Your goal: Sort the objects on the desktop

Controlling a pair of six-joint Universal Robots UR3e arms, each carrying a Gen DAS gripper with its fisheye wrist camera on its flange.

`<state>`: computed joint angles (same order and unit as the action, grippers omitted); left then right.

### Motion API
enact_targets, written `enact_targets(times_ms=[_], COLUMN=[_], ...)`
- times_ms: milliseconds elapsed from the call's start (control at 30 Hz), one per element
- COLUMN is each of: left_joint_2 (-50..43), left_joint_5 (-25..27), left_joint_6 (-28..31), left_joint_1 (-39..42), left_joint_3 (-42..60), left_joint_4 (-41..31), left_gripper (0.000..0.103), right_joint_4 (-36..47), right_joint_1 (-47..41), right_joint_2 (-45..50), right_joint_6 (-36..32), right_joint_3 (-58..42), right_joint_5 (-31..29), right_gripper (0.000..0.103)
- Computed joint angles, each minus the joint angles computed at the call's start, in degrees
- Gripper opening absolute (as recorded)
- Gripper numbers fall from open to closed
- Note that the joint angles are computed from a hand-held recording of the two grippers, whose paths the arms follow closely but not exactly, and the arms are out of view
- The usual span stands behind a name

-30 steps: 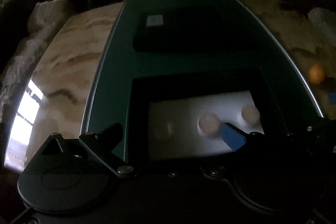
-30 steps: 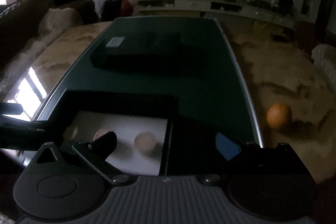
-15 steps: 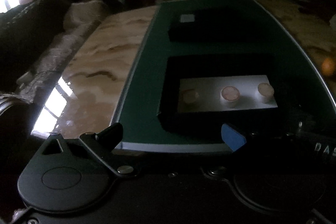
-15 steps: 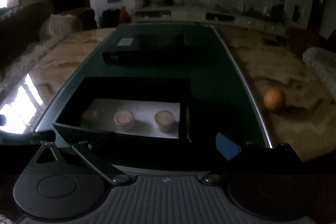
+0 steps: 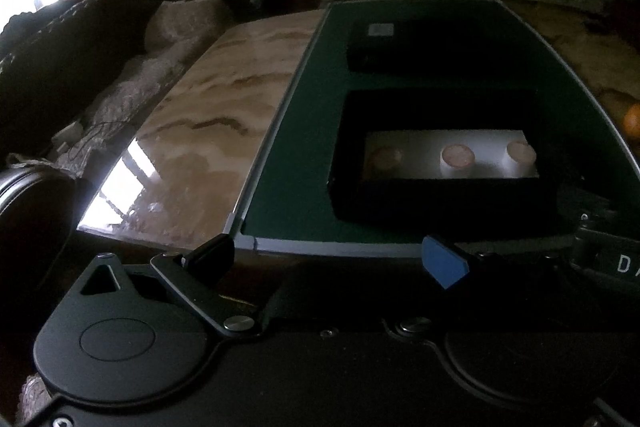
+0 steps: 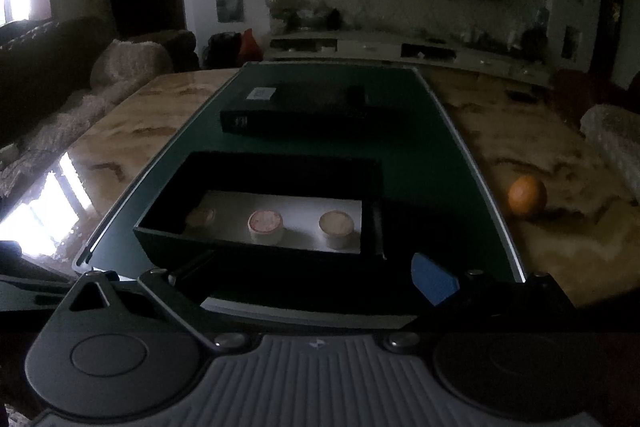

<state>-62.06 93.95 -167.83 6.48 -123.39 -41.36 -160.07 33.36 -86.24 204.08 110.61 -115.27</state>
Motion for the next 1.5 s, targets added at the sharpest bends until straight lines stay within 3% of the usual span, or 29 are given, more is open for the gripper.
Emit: enact_targets(times_ms=[633, 767, 1033, 1167, 1500], left_joint_2=[-3.26, -7.57, -24.17, -33.29, -54.61], left_joint_5=[1.32, 2.27, 2.76, 1.74, 2.21], left_joint_6=[-0.87, -1.32, -1.07, -0.91, 0.38], left_joint_1=[-2.25, -3.49, -5.99, -6.72, -8.44], left_joint_3=[1.25, 5.23, 24.12, 34.59, 58.47], left_joint_4=[1.95, 3.41, 2.24, -0.11, -6.27], left_gripper=[0.102, 0.102, 0.102, 0.102, 0.102], right_joint_4=[-0.12, 2.04, 7.53, 9.73, 19.10], right_joint_1=[-2.73, -6.46, -13.23, -14.08, -17.29], right_joint_2=[1.36, 2.04, 8.79, 14.78, 30.91], right_joint_6=[-2.64, -4.74, -8.96, -10.69, -10.16], right_joint_3=[-2.76, -6.14, -19.90, -28.48, -49.92], right_joint_5=[2.66, 7.39, 11.89, 11.04, 12.70], right_gripper=[0.103, 0.103, 0.103, 0.103, 0.103])
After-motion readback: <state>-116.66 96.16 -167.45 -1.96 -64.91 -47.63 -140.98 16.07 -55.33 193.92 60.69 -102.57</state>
